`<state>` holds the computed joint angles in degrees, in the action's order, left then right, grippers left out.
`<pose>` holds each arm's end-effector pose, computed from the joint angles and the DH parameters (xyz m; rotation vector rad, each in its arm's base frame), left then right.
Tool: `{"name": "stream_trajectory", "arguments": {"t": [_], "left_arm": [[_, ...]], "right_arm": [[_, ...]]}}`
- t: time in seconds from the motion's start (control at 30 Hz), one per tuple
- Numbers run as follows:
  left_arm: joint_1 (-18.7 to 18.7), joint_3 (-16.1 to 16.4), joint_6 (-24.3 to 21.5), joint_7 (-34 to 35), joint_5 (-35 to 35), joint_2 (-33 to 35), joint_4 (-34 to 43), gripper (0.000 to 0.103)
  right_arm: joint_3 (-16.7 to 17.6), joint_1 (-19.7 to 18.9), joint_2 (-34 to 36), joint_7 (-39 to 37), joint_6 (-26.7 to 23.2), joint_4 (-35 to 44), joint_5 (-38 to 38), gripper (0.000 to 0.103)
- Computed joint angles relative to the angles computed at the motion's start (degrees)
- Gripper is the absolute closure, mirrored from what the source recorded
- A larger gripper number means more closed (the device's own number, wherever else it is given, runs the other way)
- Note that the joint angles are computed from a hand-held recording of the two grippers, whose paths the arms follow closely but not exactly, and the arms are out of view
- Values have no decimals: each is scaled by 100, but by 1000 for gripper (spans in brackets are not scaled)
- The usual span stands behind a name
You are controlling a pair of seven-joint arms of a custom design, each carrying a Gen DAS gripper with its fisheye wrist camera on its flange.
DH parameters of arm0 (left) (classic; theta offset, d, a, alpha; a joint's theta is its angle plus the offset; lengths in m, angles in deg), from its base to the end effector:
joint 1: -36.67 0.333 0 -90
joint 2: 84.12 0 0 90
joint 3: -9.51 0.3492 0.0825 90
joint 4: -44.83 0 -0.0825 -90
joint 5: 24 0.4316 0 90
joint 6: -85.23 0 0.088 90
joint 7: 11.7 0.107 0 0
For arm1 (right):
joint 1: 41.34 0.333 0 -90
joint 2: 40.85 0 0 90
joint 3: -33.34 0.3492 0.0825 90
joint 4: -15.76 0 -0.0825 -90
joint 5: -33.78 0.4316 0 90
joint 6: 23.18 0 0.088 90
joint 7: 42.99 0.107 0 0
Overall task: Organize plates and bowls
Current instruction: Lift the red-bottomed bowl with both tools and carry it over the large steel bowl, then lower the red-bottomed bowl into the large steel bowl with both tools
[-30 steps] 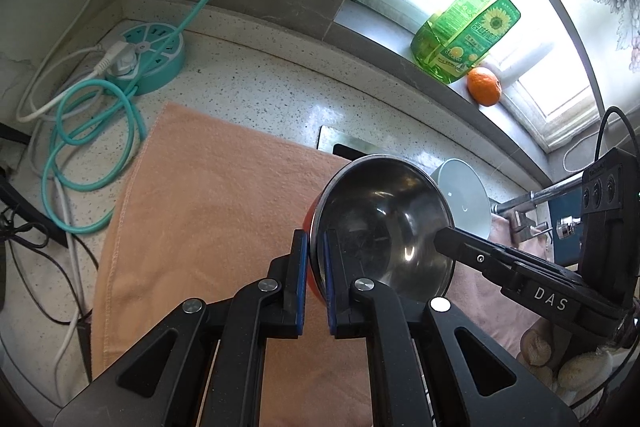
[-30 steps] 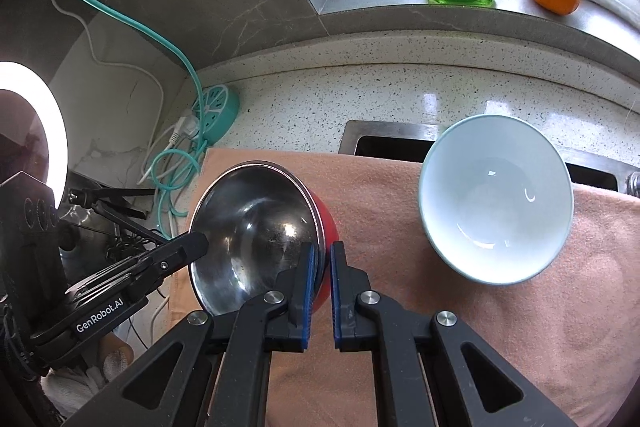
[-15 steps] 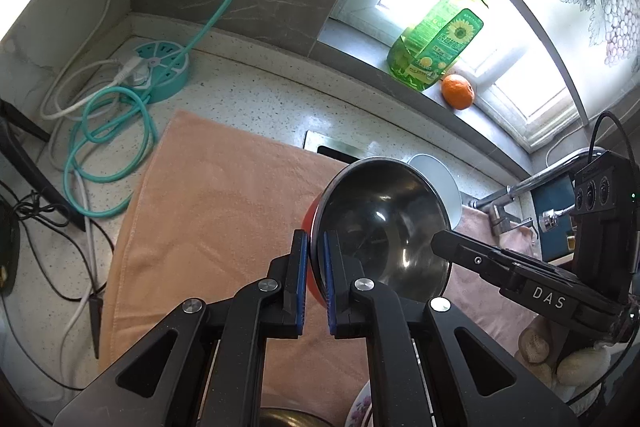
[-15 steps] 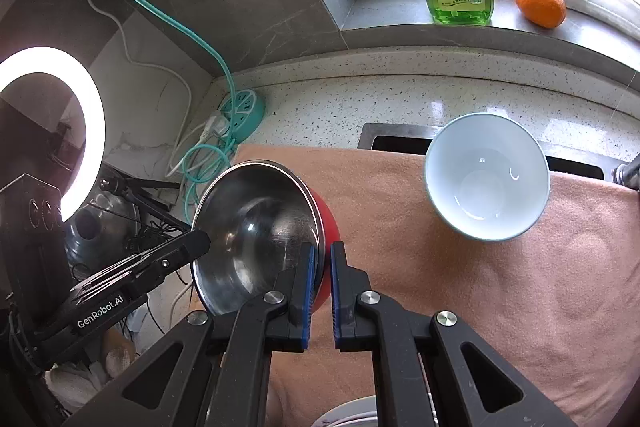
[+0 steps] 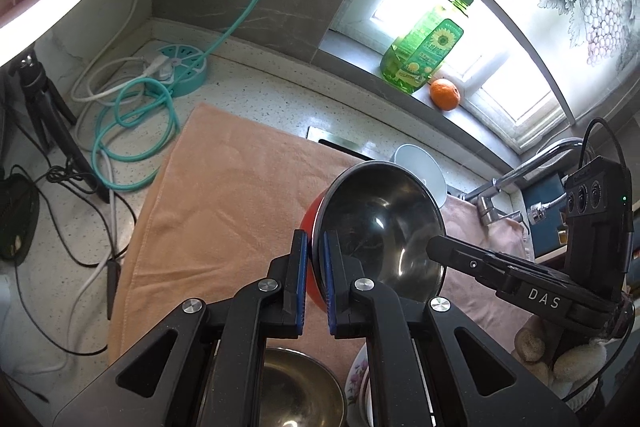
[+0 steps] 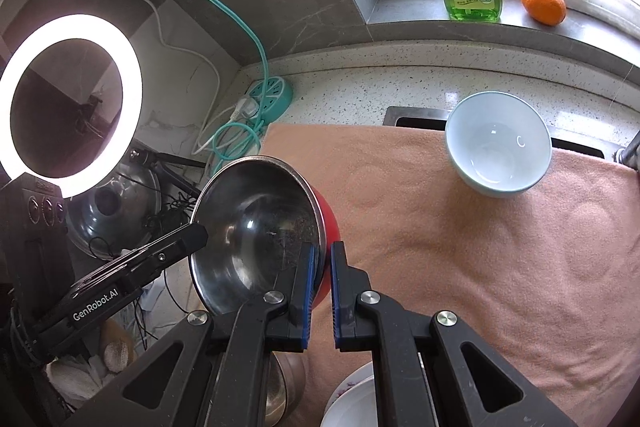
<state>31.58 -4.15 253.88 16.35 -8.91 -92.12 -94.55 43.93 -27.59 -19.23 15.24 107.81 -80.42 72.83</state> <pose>0.5102 -0.1932 0.4306 -2.3999 1.4171 -0.8993 0.6725 0.3031 0.4245 -2.1942 1.2164 0.3254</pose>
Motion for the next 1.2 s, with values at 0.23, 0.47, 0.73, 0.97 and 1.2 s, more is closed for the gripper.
{"name": "stream_trajectory", "arguments": {"t": [0.23, 0.47, 0.73, 0.97, 1.2], "left_arm": [[113, -236, -48, -440, 177, -472, -410, 97], [76, -370, -86, -638, 10, -922, -825, 97], [0, -500, -152, -777, -236, -1289, -1183, 97], [-151, -529, -180, -869, -505, -1462, -1457, 97], [-232, -547, -255, -892, -658, -1599, -1651, 97]], "right_arm": [[28, 23, -508, -399, 89, -618, 280, 95], [-54, 143, -841, -648, 28, -1058, 461, 95], [-131, 280, -1146, -840, -25, -1477, 551, 95], [-172, 394, -1324, -988, 80, -1800, 585, 95], [-188, 492, -1384, -997, 97, -2045, 494, 95]]}}
